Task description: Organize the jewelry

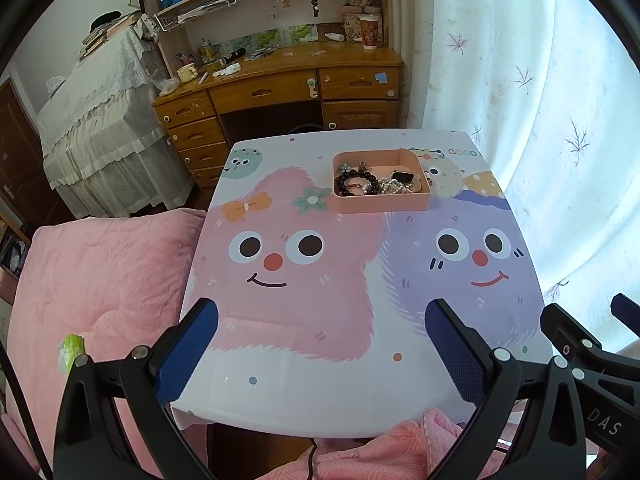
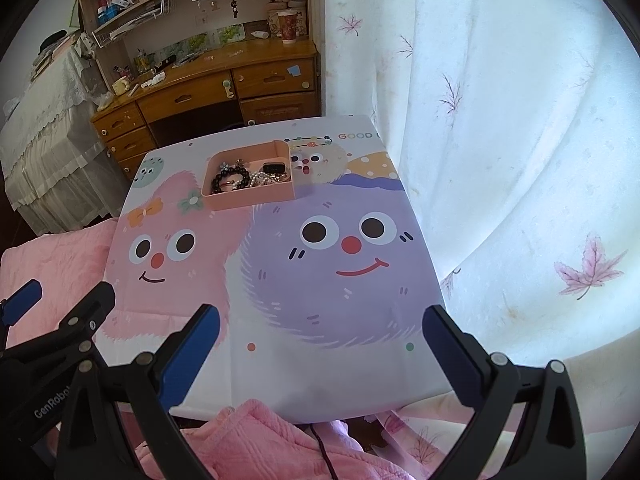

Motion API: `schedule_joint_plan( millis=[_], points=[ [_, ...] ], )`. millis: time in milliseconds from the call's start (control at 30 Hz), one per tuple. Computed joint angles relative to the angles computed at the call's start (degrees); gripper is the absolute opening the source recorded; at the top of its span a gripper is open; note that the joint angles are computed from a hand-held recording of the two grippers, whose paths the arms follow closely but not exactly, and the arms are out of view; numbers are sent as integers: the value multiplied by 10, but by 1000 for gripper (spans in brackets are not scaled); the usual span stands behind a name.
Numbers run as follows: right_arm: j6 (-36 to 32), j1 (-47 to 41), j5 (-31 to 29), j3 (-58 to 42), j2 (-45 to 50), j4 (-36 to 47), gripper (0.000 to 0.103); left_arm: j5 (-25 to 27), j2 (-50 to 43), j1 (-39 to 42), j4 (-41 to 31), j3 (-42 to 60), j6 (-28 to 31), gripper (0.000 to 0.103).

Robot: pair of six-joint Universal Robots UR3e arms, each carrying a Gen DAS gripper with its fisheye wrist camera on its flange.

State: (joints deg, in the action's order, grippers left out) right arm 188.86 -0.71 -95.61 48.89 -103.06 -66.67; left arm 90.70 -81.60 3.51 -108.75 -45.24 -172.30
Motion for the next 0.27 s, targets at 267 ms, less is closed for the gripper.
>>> schedule_joint_plan(
  millis=[267],
  points=[
    [2, 2, -3, -3, 2, 1, 102, -1, 8, 1, 7, -12, -1, 102]
  ],
)
